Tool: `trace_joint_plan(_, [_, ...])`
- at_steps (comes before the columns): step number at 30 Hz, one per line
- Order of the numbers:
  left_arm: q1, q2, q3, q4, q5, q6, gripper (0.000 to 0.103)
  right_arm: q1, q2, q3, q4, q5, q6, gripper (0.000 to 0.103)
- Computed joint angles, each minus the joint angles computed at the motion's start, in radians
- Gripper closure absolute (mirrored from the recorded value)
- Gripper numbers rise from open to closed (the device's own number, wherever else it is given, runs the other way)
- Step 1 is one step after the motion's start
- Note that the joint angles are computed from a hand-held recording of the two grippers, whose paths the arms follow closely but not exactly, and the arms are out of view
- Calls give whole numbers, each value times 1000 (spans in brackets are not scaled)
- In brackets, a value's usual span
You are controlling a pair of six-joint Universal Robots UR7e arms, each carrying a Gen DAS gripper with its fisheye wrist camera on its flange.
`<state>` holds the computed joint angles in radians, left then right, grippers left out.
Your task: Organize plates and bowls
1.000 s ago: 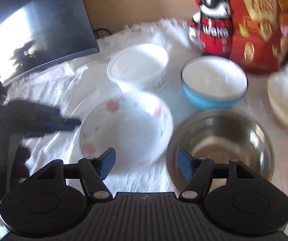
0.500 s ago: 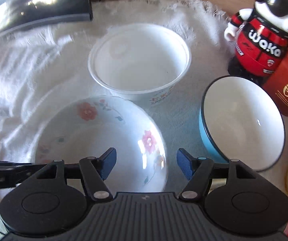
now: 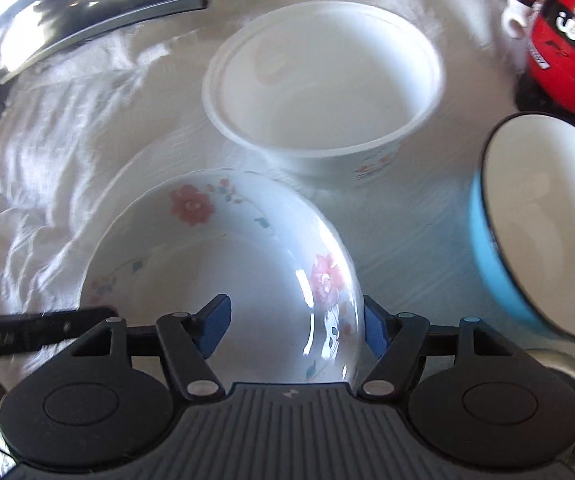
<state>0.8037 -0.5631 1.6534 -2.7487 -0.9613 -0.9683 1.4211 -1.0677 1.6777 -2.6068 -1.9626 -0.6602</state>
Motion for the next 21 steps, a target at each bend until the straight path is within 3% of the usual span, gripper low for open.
trace_joint_plan(5, [-67, -13, -10, 90, 163, 4, 83, -7, -61, 73, -178, 58, -78, 33])
trace_joint_plan(7, [-90, -5, -18, 47, 179, 58, 83, -18, -115, 111, -257, 107, -120, 27])
trace_joint_plan(9, [-103, 17, -35, -35, 145, 148, 83, -36, -158, 129, -314, 154, -157, 23])
trace_joint_plan(12, [-105, 75, -95, -114, 19, 276, 83, -74, -234, 159, -356, 163, -175, 18])
trace_joint_plan(16, [-107, 170, -208, -97, -127, 379, 82, -143, -298, 180, -358, 130, -155, 18])
trace_joint_plan(21, [-122, 244, -306, 13, -141, 366, 82, -215, -343, 182, -315, 102, -104, 16])
